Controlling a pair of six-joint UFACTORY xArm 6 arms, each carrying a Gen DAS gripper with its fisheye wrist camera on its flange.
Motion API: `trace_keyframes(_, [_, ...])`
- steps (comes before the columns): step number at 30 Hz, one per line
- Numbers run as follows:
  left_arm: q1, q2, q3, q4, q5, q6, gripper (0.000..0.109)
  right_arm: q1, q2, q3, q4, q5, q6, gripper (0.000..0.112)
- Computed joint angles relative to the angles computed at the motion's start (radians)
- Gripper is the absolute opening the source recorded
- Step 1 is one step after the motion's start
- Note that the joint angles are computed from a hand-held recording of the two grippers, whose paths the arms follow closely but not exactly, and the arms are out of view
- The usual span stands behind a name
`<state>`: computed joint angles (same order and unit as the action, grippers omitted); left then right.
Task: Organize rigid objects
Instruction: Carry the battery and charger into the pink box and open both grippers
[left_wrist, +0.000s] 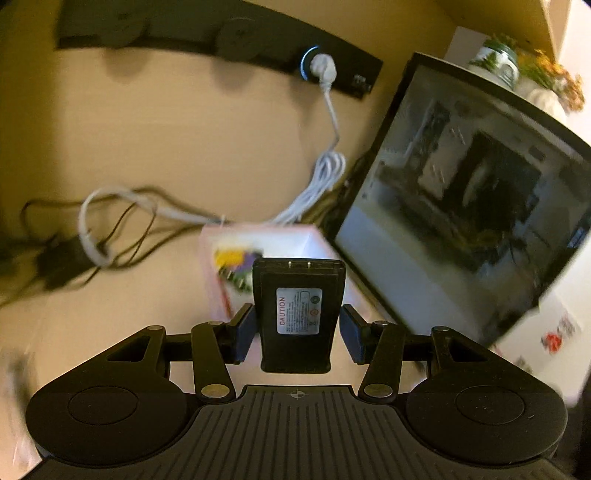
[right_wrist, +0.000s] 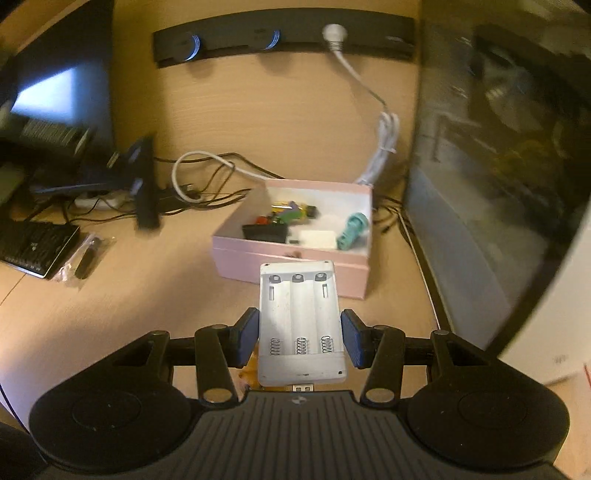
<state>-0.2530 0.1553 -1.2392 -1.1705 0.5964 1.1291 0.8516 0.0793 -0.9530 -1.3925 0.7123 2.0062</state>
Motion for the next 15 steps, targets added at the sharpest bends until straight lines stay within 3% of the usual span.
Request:
trace_keyframes(8, [-0.101,0.363,-0.452,0.162,-0.042,-0.292,0.054,0.016,-0.045,0.101,-0.003,0.008,0.107,0.048])
trace_keyframes(12, [-0.124,0.549,-0.688,0.309,-0.016,-0.484,0.054,0.025,-0.056,0.127,0.025,0.042,0.108,0.048])
trace_keyframes(15, [-0.135,0.731,-0.937,0.495,0.031,-0.717,0.053,0.027,-0.071,0.153,0.044,0.055,0.116,0.048])
